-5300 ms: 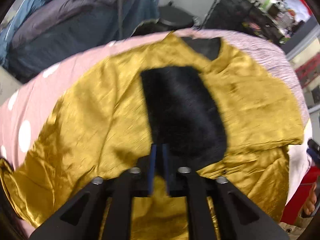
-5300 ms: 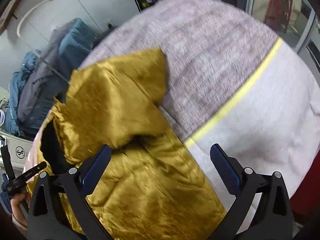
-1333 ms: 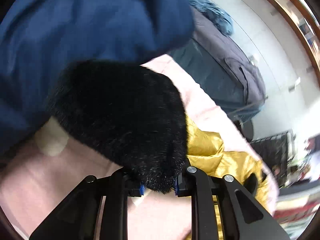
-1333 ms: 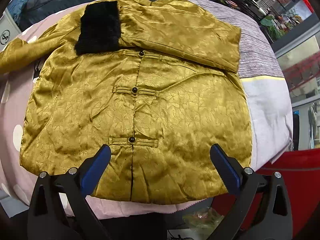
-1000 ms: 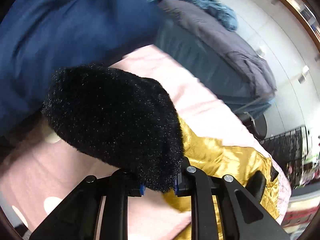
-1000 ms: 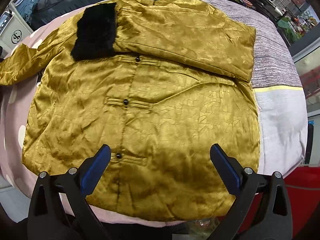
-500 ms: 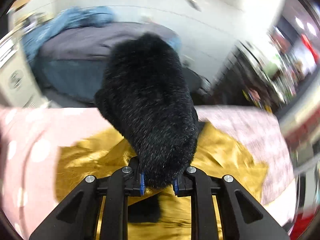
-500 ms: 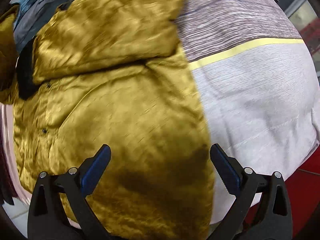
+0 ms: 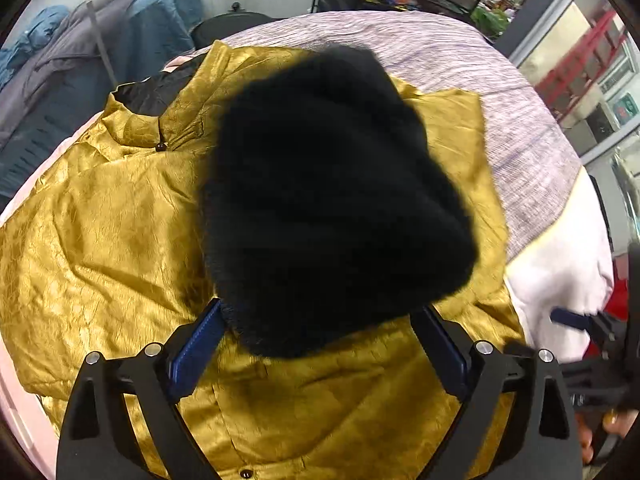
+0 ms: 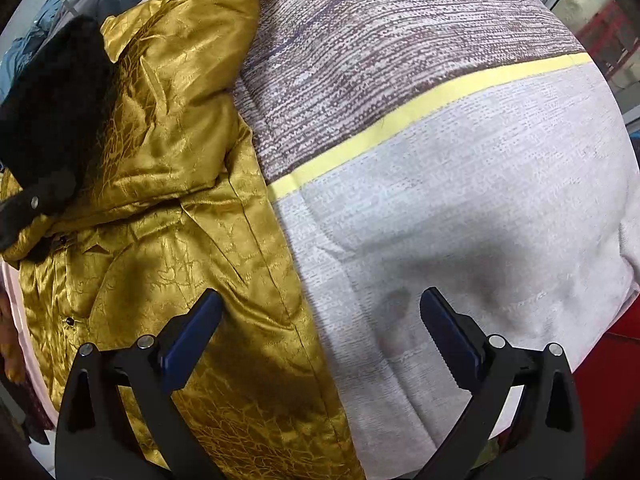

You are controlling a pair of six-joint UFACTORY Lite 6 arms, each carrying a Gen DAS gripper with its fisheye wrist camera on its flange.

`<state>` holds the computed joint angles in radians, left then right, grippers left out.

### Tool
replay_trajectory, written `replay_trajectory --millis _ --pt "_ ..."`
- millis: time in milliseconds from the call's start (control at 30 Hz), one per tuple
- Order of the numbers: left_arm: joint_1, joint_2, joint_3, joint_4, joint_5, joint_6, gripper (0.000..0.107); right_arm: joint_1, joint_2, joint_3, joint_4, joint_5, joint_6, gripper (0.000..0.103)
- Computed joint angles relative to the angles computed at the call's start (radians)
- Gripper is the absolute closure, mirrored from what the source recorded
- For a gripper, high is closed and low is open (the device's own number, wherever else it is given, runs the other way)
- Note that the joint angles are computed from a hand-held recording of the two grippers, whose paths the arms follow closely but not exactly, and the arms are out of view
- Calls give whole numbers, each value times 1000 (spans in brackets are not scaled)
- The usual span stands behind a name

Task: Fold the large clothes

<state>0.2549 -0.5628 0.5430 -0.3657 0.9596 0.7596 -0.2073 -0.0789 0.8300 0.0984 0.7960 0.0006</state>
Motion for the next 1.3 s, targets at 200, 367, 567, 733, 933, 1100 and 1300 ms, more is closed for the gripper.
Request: replay_trajectory --millis 200,367,567,733,933,1100,1300 --pt "177 -154 -46 -10 149 143 13 50 -18 136 84 -42 -13 5" --pt "479 -109 -45 22 196 327 13 196 39 323 101 -68 8 5" --pt "776 65 47 81 130 455 13 468 219 573 88 -84 -9 5" --pt "915 204 141 109 87 460 13 625 382 635 -126 -53 137 5" --pt "1022 255 175 129 80 505 13 475 570 636 99 14 74 5" --pt "1063 246 165 153 95 535 13 483 568 621 96 1 37 5" --pt "1083 203 166 130 158 577 12 547 416 531 81 -36 89 5"
